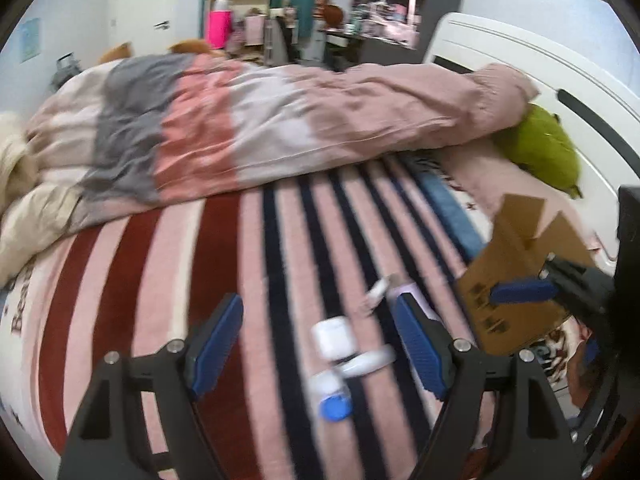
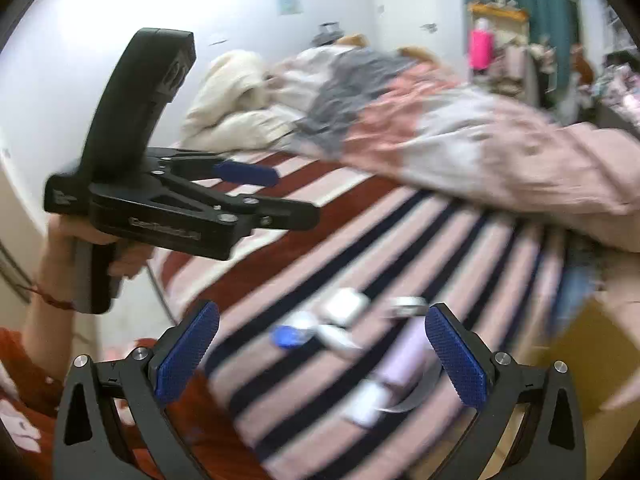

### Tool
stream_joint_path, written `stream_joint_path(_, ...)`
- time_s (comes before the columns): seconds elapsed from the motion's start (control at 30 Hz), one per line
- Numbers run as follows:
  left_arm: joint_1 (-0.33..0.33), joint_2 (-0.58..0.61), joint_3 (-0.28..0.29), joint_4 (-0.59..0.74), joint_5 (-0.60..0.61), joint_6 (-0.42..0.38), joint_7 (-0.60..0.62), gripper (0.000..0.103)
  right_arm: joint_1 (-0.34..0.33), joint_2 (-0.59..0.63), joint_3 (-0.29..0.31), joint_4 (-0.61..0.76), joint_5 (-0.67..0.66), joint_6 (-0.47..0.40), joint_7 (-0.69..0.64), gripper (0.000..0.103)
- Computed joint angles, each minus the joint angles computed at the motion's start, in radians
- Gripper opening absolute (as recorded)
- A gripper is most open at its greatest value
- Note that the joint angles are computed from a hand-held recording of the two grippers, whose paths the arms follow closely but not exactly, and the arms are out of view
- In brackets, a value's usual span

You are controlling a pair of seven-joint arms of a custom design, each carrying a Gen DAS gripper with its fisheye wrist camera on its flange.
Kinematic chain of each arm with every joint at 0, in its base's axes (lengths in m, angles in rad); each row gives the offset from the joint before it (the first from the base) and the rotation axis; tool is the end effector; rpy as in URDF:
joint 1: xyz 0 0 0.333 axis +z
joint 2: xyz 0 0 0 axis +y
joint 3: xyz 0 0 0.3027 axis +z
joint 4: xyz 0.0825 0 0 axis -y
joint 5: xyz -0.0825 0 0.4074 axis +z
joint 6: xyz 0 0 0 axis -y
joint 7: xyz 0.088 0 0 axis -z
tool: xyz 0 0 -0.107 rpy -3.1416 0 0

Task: Organize rigid objects
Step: 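Grasp the blue-capped contact lens case with the right gripper, then carry the lens case into the cardboard box and open the right gripper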

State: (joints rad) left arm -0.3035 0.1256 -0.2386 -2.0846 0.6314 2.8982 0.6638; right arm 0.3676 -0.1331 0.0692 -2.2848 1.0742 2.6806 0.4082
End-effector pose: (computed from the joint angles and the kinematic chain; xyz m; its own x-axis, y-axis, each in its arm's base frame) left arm 0.5188 -0.3495 0.4133 -0.2263 -0.9667 0.1192 -0.7408 0.0914 -0.6655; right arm 0.5083 0.2076 0.4278 0.7165 -0.6739 -0.1802 -0.5642 -0.4078 -0.7179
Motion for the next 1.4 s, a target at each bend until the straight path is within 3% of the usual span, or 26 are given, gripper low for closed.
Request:
stream_joint_path(0.1, 0.007, -0.025, 0.031, -0.081, 0.079, 0.057, -0.103, 0.075, 0.03, 0.074, 0.02, 0.026, 0.053, -0.034, -0.038, 0.101)
stream_joint_path(0.17, 0.013, -0.032, 0.049, -0.125, 0.143, 0.09, -0.183, 0.075, 0.032, 0.146, 0.036, 0.053, 0.063, -0.036, -0.05, 0.095)
stream_joint_path(0.23, 0.019, -0.029, 0.06, -0.148, 0.201, 0.112, -0.248, 0.075, 0.033, 0.204, 0.055, 0.066, 0.065, -0.021, -0.034, 0.079)
stream_joint_path(0.3, 0.023, -0.021, 0.062, -0.158, 0.235, 0.123, -0.288, 0.075, 0.032, 0.266, 0.071, 0.089, 0.062, 0.003, 0.0, 0.069)
stream_joint_path(0.57, 0.035, -0.018, 0.069, -0.185, 0.307, 0.147, -0.385, 0.075, 0.046, 0.389, 0.143, 0.133, 0.1, 0.235, 0.118, 0.053)
stream_joint_path(0.7, 0.042, -0.03, 0.062, -0.192, 0.307, 0.136, -0.396, 0.075, 0.072, 0.424, 0.151, 0.142, 0.046, 0.358, 0.227, 0.037)
stream_joint_path(0.87, 0.056, -0.036, 0.034, -0.207, 0.212, 0.145, -0.317, 0.075, 0.078, 0.425, 0.156, 0.121, -0.097, 0.419, 0.348, 0.031)
stream_joint_path(0.97, 0.051, -0.033, 0.024, -0.204, 0.167, 0.145, -0.272, 0.075, -0.016, 0.408, 0.251, 0.121, 0.01, 0.407, 0.215, 0.029)
stream_joint_path(1.03, 0.044, -0.031, 0.02, -0.198, 0.143, 0.133, -0.262, 0.075, -0.036, 0.396, 0.268, 0.121, 0.073, 0.398, 0.14, 0.029)
stream_joint_path(1.17, 0.033, -0.035, 0.023, -0.195, 0.132, 0.121, -0.265, 0.075, -0.006, 0.377, 0.197, 0.107, -0.009, 0.287, 0.157, 0.029)
stream_joint_path(1.23, 0.027, -0.038, 0.026, -0.192, 0.145, 0.104, -0.28, 0.075, 0.029, 0.384, 0.158, 0.099, -0.089, 0.298, 0.239, 0.03)
stream_joint_path(1.4, 0.032, -0.04, 0.021, -0.199, 0.119, 0.091, -0.265, 0.075, -0.008, 0.404, 0.205, 0.122, 0.056, 0.315, 0.17, 0.046)
